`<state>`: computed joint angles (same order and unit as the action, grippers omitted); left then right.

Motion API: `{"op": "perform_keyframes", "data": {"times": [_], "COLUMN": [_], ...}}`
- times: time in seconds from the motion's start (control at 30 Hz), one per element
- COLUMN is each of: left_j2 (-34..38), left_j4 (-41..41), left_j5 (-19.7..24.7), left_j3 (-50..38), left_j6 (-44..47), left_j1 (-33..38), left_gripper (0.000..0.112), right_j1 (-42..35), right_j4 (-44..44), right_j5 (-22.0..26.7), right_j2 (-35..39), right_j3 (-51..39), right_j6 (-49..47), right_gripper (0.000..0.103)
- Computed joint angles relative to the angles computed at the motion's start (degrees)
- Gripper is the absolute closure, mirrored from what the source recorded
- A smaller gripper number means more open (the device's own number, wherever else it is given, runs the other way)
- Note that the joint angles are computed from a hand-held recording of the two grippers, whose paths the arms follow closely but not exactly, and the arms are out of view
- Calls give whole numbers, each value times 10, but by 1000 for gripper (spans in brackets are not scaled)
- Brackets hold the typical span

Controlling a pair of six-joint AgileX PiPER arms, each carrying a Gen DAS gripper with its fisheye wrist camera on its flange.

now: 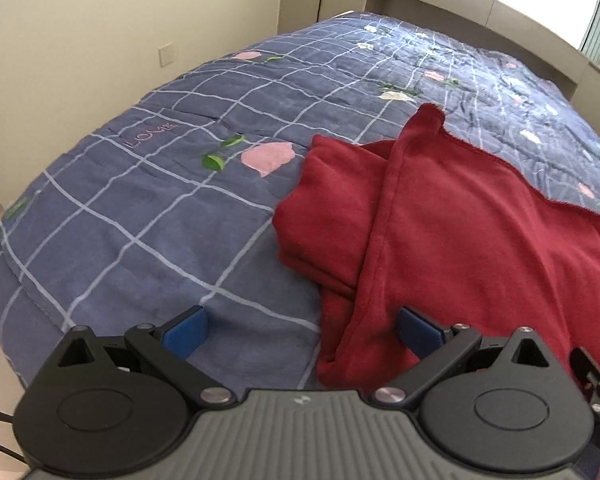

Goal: Fold small clothes

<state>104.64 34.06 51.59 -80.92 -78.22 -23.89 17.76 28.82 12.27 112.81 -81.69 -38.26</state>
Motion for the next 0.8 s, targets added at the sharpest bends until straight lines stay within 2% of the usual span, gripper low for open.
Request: {"op": "perform_keyframes", "data": {"times": [0.17,0.3,0.33,0.4,0.43,0.5,0.67,0.8], "left_j2": [-40,-49,-51,-55,-56,-57,-54,-47], "left_j4": [32,50,53,54,52,46,63,65], "left_j5": [-98,-134,-142,-161,-169,-187,-205,-208], "left_j3": [72,90,93,100,101,107,115,111], "left_j6": [-44,-58,-62,-67,-68,-69,-110,-121], "left_j1": [0,-2,-1,4,6,11,17,20], "left_gripper": [10,13,16,31,34,51,52,45], "right_j1": [-1,-1,-1,-2,-2,-3,-7,-10], "right_j4": [10,12,12,16,19,27,55,78], "right_j5": [-2,-1,-1,1,1,1,6,9], "right_j2": [-1,-1,-1,-1,-1,0,2,2], "right_j3": [2,2,2,2,2,1,0,0], "right_j6": [-10,-12,-12,-15,-17,-25,-49,-69], "right_gripper": [1,1,1,1,1,1,1,1]}}
